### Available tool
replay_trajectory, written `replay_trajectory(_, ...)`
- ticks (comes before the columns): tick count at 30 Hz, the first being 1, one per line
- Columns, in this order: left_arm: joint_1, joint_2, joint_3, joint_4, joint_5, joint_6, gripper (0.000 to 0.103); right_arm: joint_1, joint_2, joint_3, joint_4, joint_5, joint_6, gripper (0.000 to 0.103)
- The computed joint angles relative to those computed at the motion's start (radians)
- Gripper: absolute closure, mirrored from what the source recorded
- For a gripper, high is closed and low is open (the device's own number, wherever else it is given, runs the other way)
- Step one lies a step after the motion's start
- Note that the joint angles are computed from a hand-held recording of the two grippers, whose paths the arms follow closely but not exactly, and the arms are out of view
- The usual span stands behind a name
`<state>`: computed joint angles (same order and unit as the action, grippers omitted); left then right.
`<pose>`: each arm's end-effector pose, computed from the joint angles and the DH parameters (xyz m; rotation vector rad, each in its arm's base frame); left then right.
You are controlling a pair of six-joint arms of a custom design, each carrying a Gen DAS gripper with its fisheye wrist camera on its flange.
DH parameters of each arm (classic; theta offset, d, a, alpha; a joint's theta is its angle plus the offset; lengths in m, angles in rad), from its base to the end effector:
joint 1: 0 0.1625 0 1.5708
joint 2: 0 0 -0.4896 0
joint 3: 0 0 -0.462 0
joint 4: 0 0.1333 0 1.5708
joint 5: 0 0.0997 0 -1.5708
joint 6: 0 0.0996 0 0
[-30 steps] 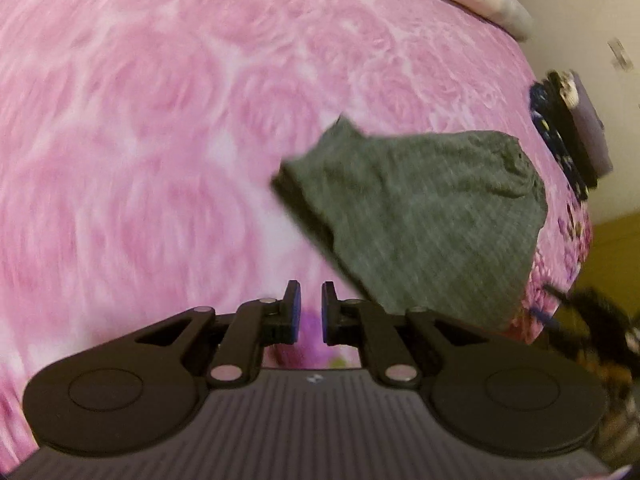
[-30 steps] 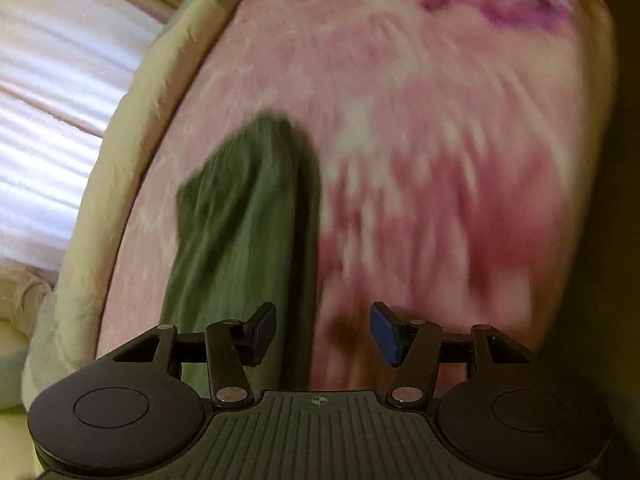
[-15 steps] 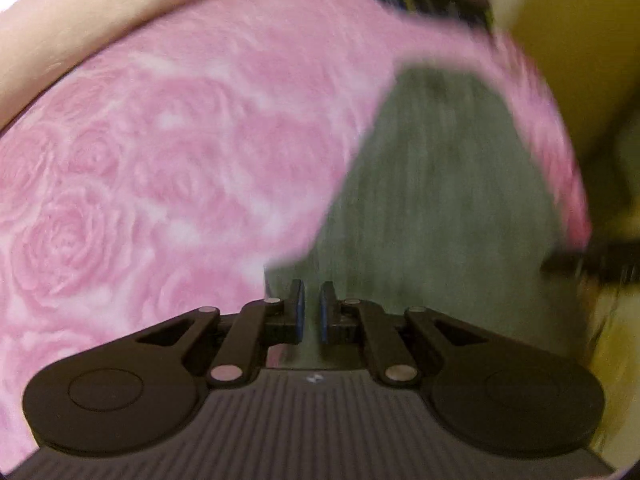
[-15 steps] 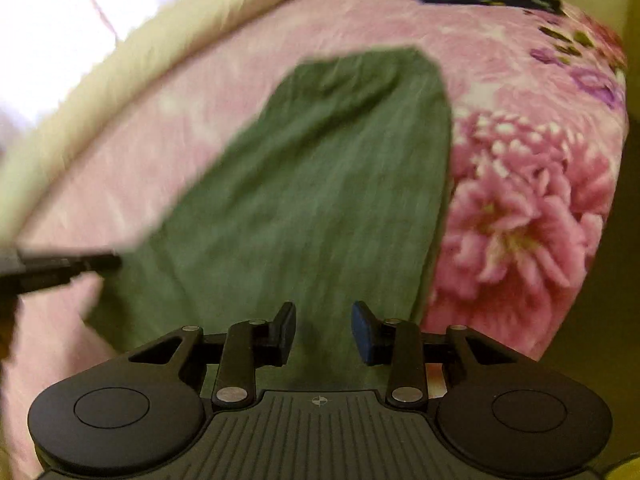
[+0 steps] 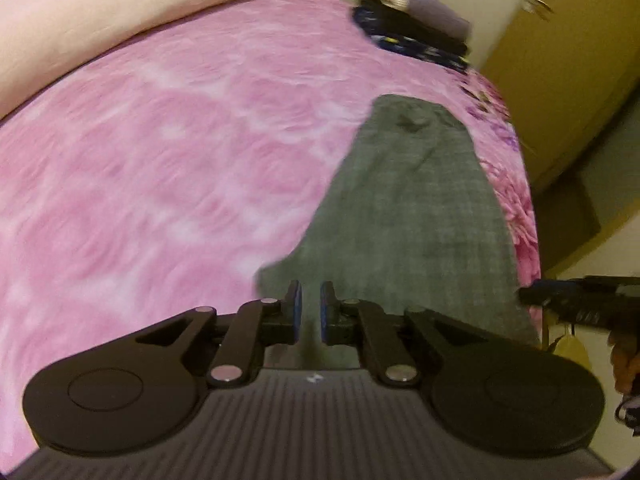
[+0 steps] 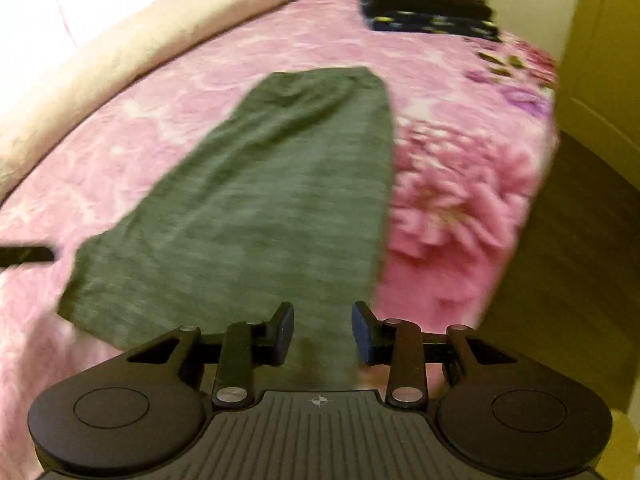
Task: Fold clothes
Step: 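Grasp the folded shorts' end with both tools and straighten them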
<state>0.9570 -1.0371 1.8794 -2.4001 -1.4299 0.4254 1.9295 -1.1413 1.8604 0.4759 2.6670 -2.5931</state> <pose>-0.2569 -0.6203 0.1394 1.4908 2.6035 -0.0005 0.2088 -0.4295 0.2244 -0.4481 -2.0978 0.9342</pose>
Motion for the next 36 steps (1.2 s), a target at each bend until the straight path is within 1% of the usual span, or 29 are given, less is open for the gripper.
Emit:
replay_trajectory(2, -0.003, 0.024, 0.014, -0.014, 0.028, 0.043, 0.097, -0.020, 0.035, -0.015, 0.013, -0.014, -0.010, 0.067)
replay_trajectory(3, -0.002, 0.026, 0.017, 0.018, 0.064, 0.024, 0.097, -0.030, 0.055, -0.018, 0.053, -0.022, 0.030, 0.067)
replay_trajectory(4, 0.001, 0.022, 0.022, 0.042, 0.089, 0.003, 0.098, -0.027, 0.052, -0.003, 0.058, -0.023, 0.055, 0.067)
replay_trajectory(6, 0.020, -0.023, 0.039, 0.077, 0.068, -0.047, 0.097, -0.020, 0.044, 0.027, 0.073, -0.026, 0.109, 0.067)
replay_trajectory(7, 0.028, -0.046, 0.044, 0.097, 0.055, -0.079, 0.097, -0.011, 0.031, 0.042, 0.096, -0.037, 0.161, 0.067)
replay_trajectory(9, 0.041, -0.080, 0.035, 0.145, 0.039, -0.160, 0.097, 0.010, -0.013, 0.085, 0.086, -0.046, 0.239, 0.067)
replay_trajectory(10, 0.049, -0.092, 0.030, 0.160, 0.027, -0.197, 0.096, 0.016, -0.045, 0.112, 0.055, -0.057, 0.264, 0.067)
replay_trajectory(12, 0.068, -0.097, 0.019, 0.149, -0.004, -0.258, 0.088, 0.019, -0.115, 0.165, -0.035, -0.086, 0.308, 0.067)
replay_trajectory(13, 0.077, -0.096, 0.014, 0.140, -0.016, -0.281, 0.082, 0.008, -0.146, 0.186, -0.080, -0.109, 0.329, 0.067)
replay_trajectory(14, 0.080, -0.087, 0.012, 0.128, -0.018, -0.283, 0.080, -0.008, -0.173, 0.201, -0.115, -0.141, 0.351, 0.067)
replay_trajectory(17, 0.083, -0.058, 0.007, 0.100, -0.033, -0.226, 0.080, -0.045, -0.212, 0.232, -0.194, -0.205, 0.391, 0.067)
replay_trajectory(18, 0.083, -0.051, 0.008, 0.102, -0.042, -0.195, 0.080, -0.047, -0.209, 0.230, -0.192, -0.203, 0.391, 0.067)
replay_trajectory(19, 0.080, -0.046, 0.008, 0.114, -0.041, -0.156, 0.086, -0.049, -0.206, 0.228, -0.191, -0.202, 0.391, 0.067)
replay_trajectory(20, 0.078, -0.042, 0.008, 0.127, -0.041, -0.117, 0.102, -0.050, -0.204, 0.227, -0.191, -0.200, 0.388, 0.068)
replay_trajectory(21, 0.077, -0.043, 0.011, 0.137, -0.040, -0.085, 0.103, -0.050, -0.210, 0.229, -0.197, -0.201, 0.376, 0.074)
replay_trajectory(22, 0.079, -0.043, 0.009, 0.151, -0.052, -0.073, 0.103, -0.050, -0.215, 0.230, -0.194, -0.200, 0.369, 0.085)
replay_trajectory(23, 0.090, -0.044, 0.001, 0.162, -0.082, -0.094, 0.103, -0.050, -0.222, 0.233, -0.195, -0.200, 0.360, 0.097)
replay_trajectory(25, 0.113, -0.045, -0.015, 0.179, -0.152, -0.154, 0.103, -0.054, -0.256, 0.255, -0.230, -0.211, 0.326, 0.100)
replay_trajectory(26, 0.137, -0.043, -0.028, 0.179, -0.214, -0.232, 0.103, -0.056, -0.269, 0.261, -0.240, -0.214, 0.305, 0.100)
replay_trajectory(27, 0.162, -0.042, -0.034, 0.158, -0.259, -0.336, 0.103, -0.057, -0.280, 0.266, -0.249, -0.216, 0.285, 0.100)
replay_trajectory(28, 0.179, -0.040, -0.035, 0.140, -0.263, -0.403, 0.103, -0.058, -0.281, 0.266, -0.248, -0.218, 0.274, 0.100)
replay_trajectory(29, 0.179, -0.039, -0.033, 0.139, -0.224, -0.428, 0.103, -0.063, -0.275, 0.263, -0.237, -0.221, 0.278, 0.100)
replay_trajectory(31, 0.168, -0.035, -0.028, 0.147, -0.110, -0.439, 0.103, -0.077, -0.259, 0.257, -0.203, -0.245, 0.300, 0.100)
replay_trajectory(32, 0.151, -0.034, -0.022, 0.152, -0.050, -0.398, 0.103, -0.079, -0.237, 0.244, -0.167, -0.245, 0.323, 0.100)
replay_trajectory(34, 0.129, -0.033, -0.023, 0.155, -0.012, -0.321, 0.103, -0.072, -0.207, 0.226, -0.121, -0.227, 0.356, 0.100)
replay_trajectory(36, 0.091, -0.036, -0.020, 0.133, 0.047, -0.252, 0.101, -0.054, -0.180, 0.197, -0.055, -0.194, 0.406, 0.099)
